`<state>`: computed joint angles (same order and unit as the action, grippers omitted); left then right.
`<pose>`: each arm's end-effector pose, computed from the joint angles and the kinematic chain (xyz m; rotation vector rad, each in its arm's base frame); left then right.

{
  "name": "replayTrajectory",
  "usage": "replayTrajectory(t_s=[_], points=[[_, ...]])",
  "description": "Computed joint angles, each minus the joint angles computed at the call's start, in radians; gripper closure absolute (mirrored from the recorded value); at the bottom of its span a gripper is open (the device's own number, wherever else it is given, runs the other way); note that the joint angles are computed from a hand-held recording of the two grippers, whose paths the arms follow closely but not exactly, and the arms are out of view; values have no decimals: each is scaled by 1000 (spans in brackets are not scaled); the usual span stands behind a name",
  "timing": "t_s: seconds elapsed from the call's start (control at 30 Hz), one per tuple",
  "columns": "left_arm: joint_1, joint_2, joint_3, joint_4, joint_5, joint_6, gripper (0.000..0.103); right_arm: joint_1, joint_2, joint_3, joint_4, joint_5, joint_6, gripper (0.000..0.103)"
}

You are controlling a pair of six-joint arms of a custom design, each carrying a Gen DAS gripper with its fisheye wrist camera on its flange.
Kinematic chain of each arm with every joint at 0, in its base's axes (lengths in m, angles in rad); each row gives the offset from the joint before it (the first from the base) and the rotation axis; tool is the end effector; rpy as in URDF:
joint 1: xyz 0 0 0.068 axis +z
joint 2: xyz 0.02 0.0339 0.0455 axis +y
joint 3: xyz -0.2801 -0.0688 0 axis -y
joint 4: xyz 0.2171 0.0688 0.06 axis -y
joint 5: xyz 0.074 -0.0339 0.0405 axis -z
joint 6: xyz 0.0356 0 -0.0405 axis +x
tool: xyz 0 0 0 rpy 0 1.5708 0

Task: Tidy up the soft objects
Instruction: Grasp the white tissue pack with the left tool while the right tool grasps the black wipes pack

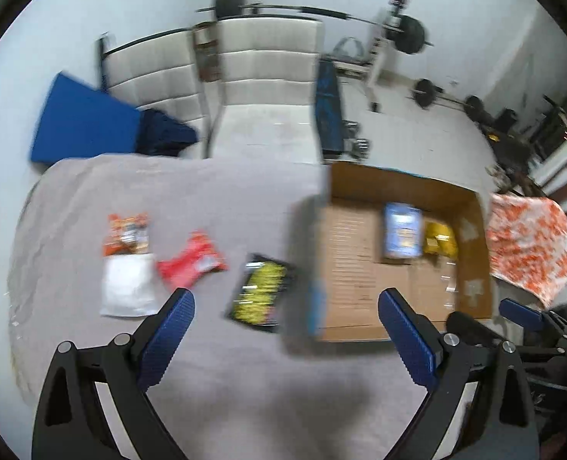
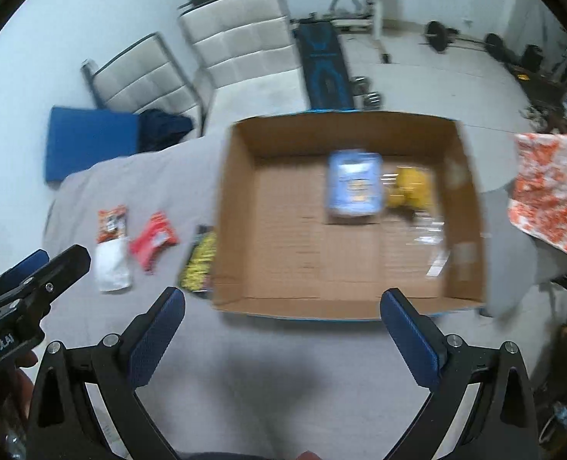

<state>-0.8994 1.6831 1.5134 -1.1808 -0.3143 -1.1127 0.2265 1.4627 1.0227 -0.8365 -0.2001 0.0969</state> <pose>0.1947 -0.2273 0.3091 -0.3419 2.7389 -0.0238 0.2355 0.0615 0.2496 -0.2279 2.8541 0.3520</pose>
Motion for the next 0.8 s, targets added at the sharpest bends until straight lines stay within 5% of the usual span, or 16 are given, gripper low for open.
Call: replayTrajectory(t_s=[0.23, 0.4, 0.8], points=[[287, -301, -384, 19, 46, 107, 5, 384, 325, 155, 126, -94, 324, 0], [514, -404, -577, 107, 105, 264, 5, 471, 596, 301, 167, -149, 479, 0], [917, -234, -866, 491, 272, 617, 5, 525, 1049, 690, 21, -36, 581, 2]])
